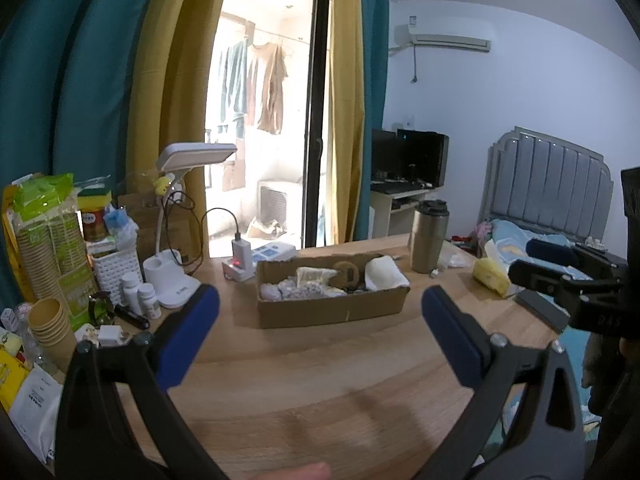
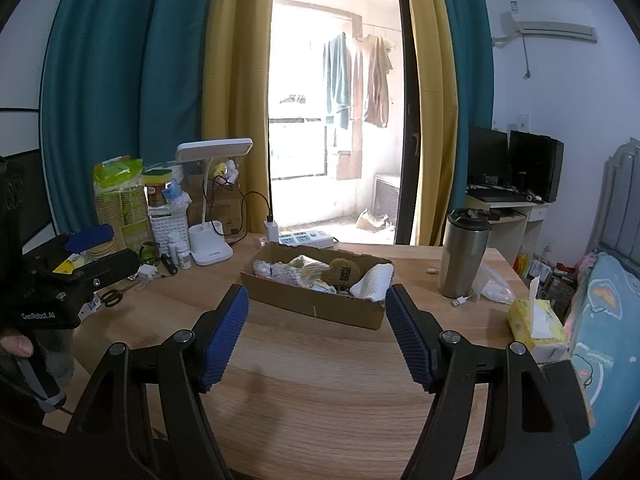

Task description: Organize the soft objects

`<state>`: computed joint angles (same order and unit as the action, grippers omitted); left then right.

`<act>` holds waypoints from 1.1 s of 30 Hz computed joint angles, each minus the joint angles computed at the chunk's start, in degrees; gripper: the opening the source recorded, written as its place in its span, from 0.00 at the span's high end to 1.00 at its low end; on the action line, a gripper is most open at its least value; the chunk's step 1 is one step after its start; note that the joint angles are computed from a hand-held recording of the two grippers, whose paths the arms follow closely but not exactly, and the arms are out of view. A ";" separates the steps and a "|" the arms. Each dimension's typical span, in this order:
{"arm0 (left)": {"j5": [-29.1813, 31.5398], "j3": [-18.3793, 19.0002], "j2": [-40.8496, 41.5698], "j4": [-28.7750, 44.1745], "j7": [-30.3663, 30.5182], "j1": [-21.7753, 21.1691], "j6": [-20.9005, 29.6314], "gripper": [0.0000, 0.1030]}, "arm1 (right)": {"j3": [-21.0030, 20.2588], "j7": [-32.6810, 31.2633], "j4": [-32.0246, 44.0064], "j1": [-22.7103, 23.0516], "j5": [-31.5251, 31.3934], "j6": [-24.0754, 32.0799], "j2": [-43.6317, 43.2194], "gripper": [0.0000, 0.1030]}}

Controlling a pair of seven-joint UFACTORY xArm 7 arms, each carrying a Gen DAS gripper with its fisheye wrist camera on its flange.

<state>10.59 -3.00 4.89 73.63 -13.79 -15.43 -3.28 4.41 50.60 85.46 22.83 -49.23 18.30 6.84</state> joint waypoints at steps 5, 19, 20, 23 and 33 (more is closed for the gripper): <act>-0.48 -0.28 -0.01 -0.06 0.45 0.18 -0.08 0.01 | 0.00 0.19 -0.02 0.05 -0.17 0.09 0.01 0.28; -0.67 -0.14 0.11 0.11 0.67 0.01 -0.08 0.01 | 0.03 0.28 -0.33 -0.10 -0.17 -0.20 -0.19 0.28; -0.69 -0.15 0.08 0.09 0.68 0.01 -0.03 0.01 | 0.03 0.22 -0.33 -0.13 -0.13 -0.22 -0.19 0.28; -0.48 0.01 0.08 0.11 0.46 -0.11 -0.02 0.01 | 0.05 0.10 -0.34 -0.18 -0.05 -0.29 -0.18 0.28; 0.23 0.28 -0.07 -0.02 -0.12 -0.53 0.07 0.01 | 0.07 0.31 -0.41 -0.13 -0.10 -0.18 -0.27 0.28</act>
